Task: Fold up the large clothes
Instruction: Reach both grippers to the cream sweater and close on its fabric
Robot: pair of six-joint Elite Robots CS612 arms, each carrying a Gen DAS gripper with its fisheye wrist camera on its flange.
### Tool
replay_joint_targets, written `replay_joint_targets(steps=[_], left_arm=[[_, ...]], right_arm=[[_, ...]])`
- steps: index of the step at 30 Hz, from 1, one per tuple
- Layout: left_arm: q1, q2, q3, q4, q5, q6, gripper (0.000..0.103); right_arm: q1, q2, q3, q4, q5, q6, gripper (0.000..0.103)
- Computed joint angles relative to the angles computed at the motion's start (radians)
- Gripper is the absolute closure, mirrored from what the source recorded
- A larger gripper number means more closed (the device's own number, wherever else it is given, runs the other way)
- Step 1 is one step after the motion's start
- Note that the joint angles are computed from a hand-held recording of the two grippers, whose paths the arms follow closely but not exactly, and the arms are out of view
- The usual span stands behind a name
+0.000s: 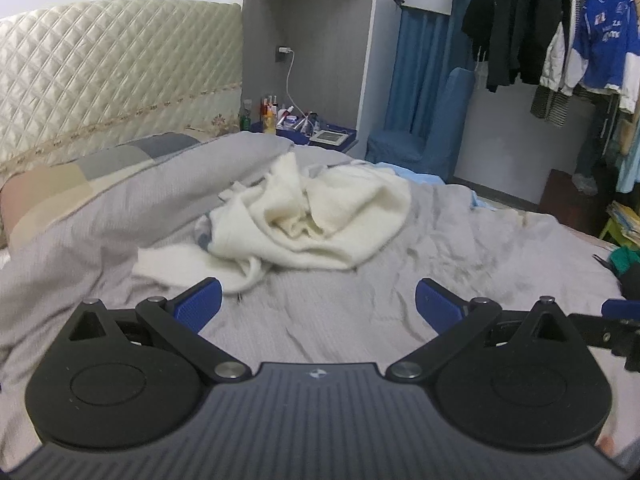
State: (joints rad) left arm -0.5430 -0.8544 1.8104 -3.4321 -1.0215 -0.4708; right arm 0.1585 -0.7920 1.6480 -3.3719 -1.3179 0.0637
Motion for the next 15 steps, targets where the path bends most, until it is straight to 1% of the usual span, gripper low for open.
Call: replay_joint_targets(steps=[4,8,10,12,15], left_arm=[[0.037,0.042,-0.087,0.008,-0.008,0.047,0.0],[0.087,0.104,-0.195,0.044,-0.054,0.038,0.0],[0.111,0.143,-0.256,0.068,-0.073,0.041,0.0],[0.138,0.187,-0.325,0.099,-0.098,0.041,0.0],[0.17,0.253,-0.422,0.13,-0.127,0.038,0.0]], right_arm=[[0.003,0.046,-0.125,0.11,0.019,-0.019,0.0],[0.012,0.119,-0.276,0.218,0.019,-0.059,0.0],[0.017,0.168,-0.362,0.259,0.014,-0.095,0.0],[0.019,0.219,-0.446,0.277,0.025,-0.115,0.0],[0.023,0.315,-0.61,0.335,0.042,-0.11,0.0]])
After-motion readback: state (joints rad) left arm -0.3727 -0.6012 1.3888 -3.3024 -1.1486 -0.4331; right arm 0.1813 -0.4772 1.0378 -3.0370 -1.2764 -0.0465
